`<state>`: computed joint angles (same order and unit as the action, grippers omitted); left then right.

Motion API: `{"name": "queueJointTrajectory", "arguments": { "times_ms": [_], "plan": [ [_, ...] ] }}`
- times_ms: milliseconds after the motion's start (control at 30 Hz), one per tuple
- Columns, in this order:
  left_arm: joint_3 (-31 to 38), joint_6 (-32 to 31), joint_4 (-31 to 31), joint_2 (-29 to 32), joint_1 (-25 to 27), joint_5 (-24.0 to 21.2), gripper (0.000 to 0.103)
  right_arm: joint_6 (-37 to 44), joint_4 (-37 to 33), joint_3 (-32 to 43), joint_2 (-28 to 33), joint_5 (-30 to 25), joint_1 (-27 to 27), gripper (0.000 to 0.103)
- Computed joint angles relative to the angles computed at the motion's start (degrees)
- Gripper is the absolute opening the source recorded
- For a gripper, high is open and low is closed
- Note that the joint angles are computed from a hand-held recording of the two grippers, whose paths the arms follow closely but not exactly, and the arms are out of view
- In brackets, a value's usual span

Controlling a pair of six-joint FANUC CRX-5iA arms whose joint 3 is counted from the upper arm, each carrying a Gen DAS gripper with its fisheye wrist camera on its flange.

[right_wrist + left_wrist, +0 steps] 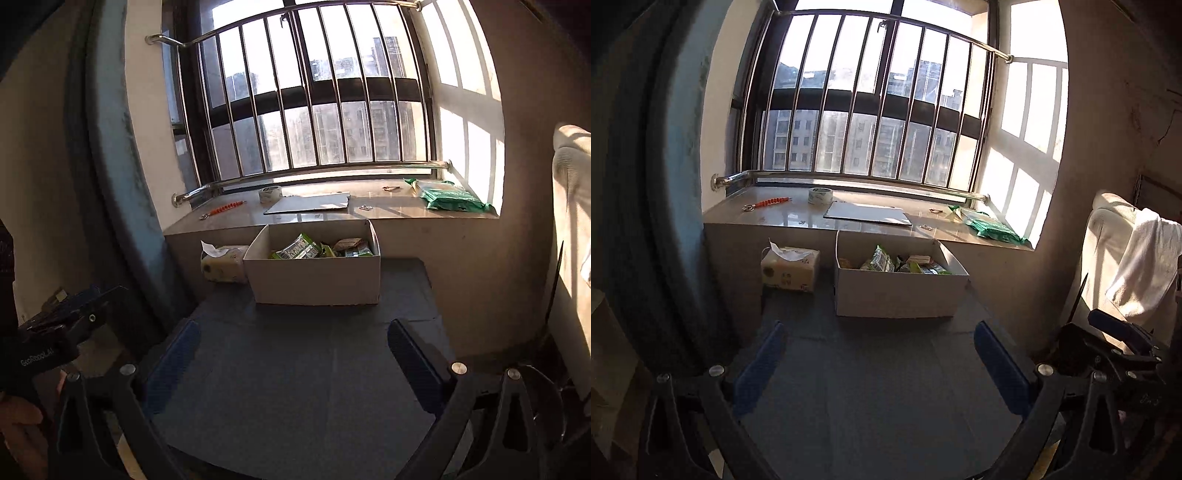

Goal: Organize snacks

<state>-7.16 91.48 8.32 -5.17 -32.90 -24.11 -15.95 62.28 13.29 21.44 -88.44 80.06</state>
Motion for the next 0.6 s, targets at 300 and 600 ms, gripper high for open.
{"name": "queueJointTrajectory", "arguments": {
  "times_ms": [300,600],
  "plan": [
    [-0.67,-3.87,1.67,0.01,-0.56,-0.07,0.103,0.37,-1.06,-0.23,0.33,0.61,-0.04,0.103],
    [-0.19,-2.59,-0.27,-0.06,-0.92,-0.5,0.103,-0.34,-0.65,-0.69,0.13,-0.02,0.36,0.103]
  ]
}}
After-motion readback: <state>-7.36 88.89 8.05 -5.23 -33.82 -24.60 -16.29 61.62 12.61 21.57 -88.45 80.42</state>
